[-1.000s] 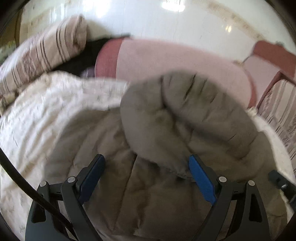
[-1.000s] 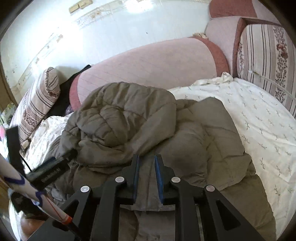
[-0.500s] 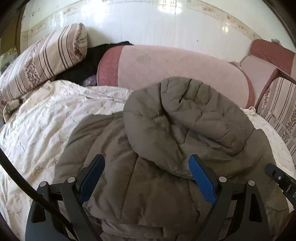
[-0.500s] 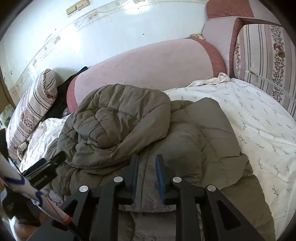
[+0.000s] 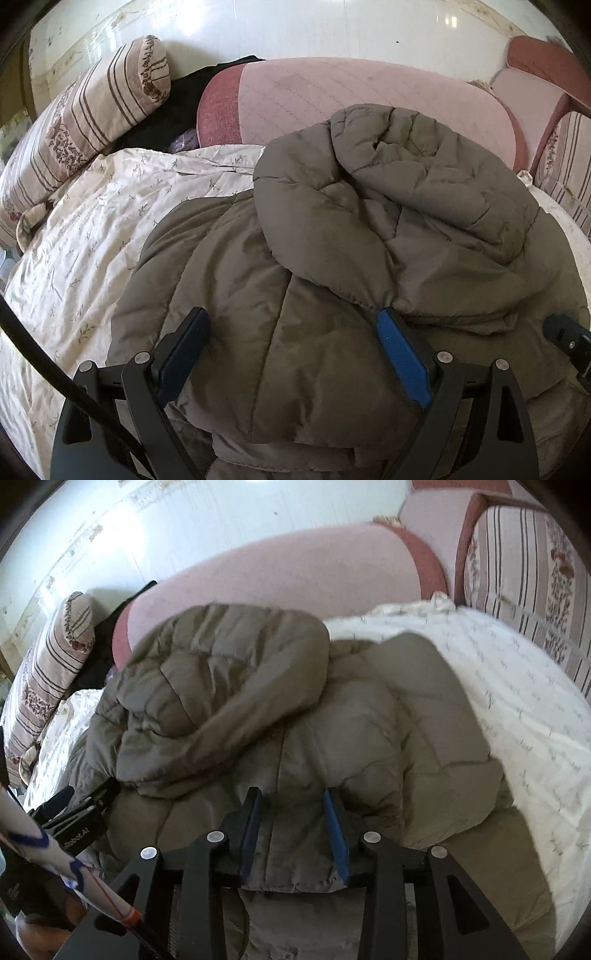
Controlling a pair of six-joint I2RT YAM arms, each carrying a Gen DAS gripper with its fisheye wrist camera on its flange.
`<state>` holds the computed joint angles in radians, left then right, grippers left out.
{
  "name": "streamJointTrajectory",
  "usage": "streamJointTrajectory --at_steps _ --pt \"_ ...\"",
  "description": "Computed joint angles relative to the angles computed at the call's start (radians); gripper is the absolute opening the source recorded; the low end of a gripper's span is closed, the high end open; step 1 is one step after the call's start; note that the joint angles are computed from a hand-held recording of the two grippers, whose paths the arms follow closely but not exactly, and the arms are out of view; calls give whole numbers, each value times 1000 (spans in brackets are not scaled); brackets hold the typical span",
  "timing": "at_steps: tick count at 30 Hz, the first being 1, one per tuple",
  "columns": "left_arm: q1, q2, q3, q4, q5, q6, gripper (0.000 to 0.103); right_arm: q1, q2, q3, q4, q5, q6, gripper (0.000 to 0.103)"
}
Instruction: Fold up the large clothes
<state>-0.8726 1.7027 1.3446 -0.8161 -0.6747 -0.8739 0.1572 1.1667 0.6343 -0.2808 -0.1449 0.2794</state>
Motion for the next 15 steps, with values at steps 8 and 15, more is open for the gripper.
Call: streamJointTrajectory --at_steps 8,15 --pt "5 3 2 -16 5 5 93 -2 12 4 -11 -15 1 42" --pt "13 -18 -14 -4 16 -1 93 -2 -2 6 -17 -33 -2 49"
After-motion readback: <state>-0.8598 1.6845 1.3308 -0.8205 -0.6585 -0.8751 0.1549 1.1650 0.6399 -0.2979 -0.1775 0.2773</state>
